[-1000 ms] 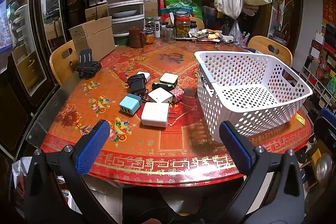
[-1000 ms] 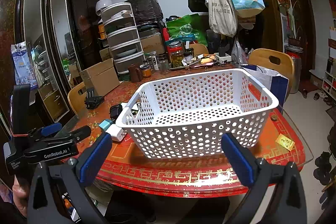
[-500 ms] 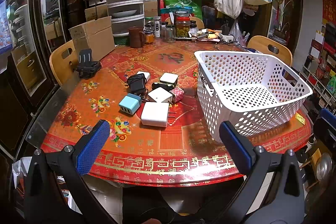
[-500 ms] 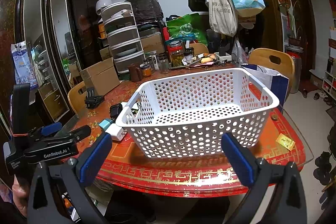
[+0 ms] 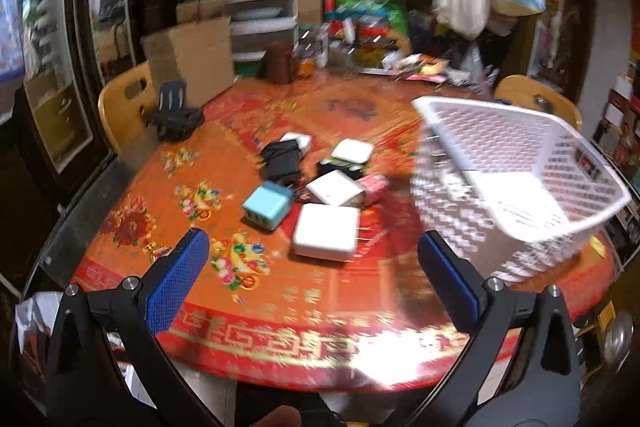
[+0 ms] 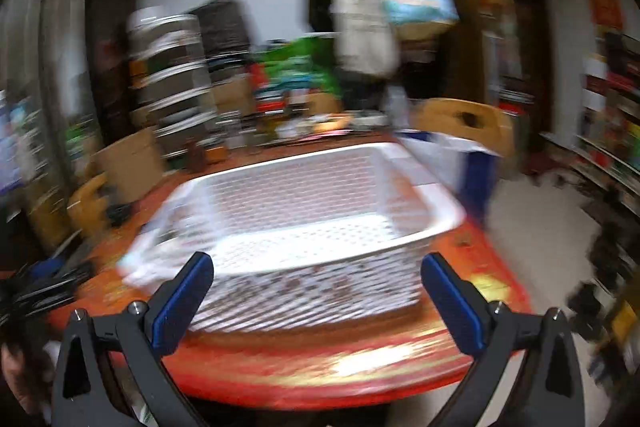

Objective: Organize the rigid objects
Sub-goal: 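Grasp the white basket rim with the right gripper while the left gripper grasps the large white charger, then lift the large white charger with the left gripper and drop it into the basket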

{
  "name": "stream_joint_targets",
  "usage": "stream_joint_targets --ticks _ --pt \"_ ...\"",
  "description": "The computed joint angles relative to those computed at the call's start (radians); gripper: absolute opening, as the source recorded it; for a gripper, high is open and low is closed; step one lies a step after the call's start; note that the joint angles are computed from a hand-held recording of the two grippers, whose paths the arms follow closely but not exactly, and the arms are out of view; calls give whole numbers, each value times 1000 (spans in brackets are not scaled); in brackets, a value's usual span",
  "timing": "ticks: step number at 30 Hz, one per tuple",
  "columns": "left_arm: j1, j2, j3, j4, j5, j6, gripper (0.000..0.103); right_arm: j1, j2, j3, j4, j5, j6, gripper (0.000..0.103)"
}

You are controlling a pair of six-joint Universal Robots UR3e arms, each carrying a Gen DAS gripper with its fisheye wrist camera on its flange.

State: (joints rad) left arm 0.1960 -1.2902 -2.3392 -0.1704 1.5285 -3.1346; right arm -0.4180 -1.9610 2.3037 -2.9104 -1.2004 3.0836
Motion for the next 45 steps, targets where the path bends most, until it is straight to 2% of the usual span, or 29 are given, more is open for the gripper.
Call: stream_joint_targets --ticks 1,4,7,10,12,13,15,18,23,28,30,36,41,45 --pt "21 -46 16 14 -7 6 103 -22 42 -27 0 -11 7 103" --pt "72 -157 69 14 -32 32 103 -83 204 -173 79 -22 -14 91" --pt "73 -279 152 -23 -3 65 103 -110 345 -293 127 2 -44 88" --pt "85 -358 206 -56 -33 87 103 -120 445 -385 176 46 -62 78" --pt "88 -406 223 -33 -36 84 103 -114 499 -435 208 66 -82 62" --pt "88 -430 240 -35 -41 87 103 -102 522 -454 210 59 -78 59" --pt "86 -467 264 -30 -62 93 103 -85 571 -499 222 52 -78 42" --pt "66 -532 320 -40 -76 111 103 -72 600 -533 243 62 -70 25" --pt "-49 -599 394 -62 36 104 103 -30 644 -590 266 1 -60 20" --pt "-95 -661 449 -64 67 85 101 -16 648 -593 263 -24 -48 20" --pt "-106 -678 466 -66 75 80 97 -16 649 -595 262 -26 -48 20" --pt "-120 -707 497 -75 69 77 74 -18 647 -586 252 -22 -48 20" --pt "-147 -726 506 -42 122 76 72 -23 647 -581 246 -11 -52 20" --pt "-176 -725 464 41 207 70 72 -25 646 -579 243 -6 -52 20"
